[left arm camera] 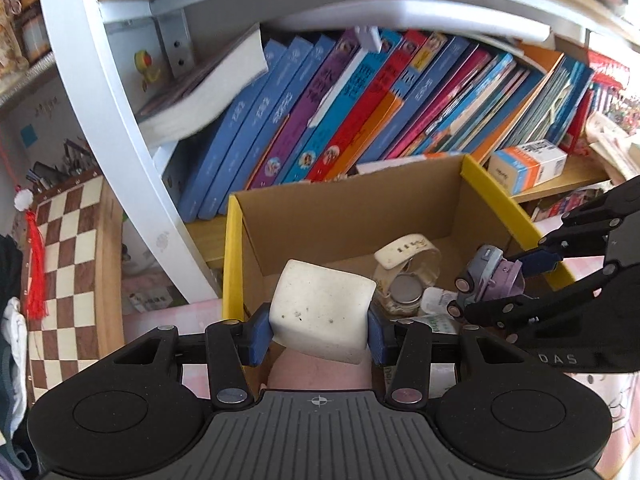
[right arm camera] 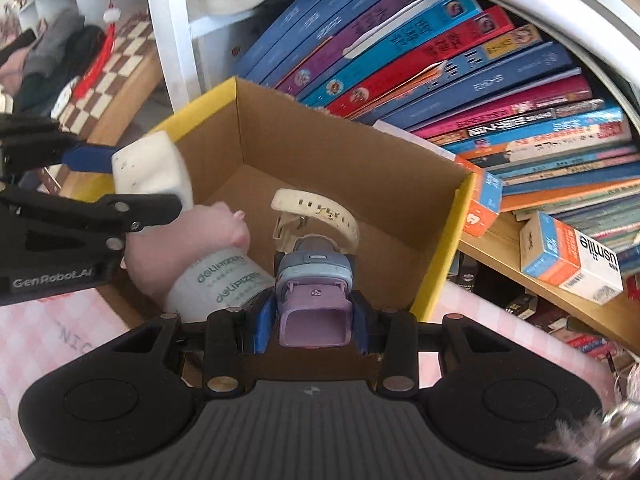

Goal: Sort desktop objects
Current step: 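Carry the cube with the left tool while the right tool carries the car over the yellow box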

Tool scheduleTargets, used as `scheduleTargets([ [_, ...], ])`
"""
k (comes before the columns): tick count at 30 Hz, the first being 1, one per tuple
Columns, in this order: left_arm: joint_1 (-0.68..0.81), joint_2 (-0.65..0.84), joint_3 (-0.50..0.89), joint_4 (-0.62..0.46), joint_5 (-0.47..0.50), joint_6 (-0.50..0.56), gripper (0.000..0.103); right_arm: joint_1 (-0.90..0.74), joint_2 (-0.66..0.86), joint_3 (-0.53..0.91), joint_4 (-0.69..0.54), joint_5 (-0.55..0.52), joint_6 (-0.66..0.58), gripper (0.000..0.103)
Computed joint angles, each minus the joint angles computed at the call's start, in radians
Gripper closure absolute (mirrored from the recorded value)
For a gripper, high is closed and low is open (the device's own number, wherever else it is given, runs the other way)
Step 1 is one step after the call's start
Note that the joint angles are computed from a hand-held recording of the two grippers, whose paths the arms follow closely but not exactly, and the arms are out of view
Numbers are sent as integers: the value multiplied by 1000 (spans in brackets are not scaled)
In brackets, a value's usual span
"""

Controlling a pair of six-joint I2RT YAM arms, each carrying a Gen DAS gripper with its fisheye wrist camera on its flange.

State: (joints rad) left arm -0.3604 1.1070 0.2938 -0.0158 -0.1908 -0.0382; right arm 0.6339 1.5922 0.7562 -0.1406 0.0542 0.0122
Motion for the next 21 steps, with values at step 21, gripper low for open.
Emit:
scheduleTargets([
  [21,49,204,13,134,37,-10,52,29,164,131,82,44,13,65],
])
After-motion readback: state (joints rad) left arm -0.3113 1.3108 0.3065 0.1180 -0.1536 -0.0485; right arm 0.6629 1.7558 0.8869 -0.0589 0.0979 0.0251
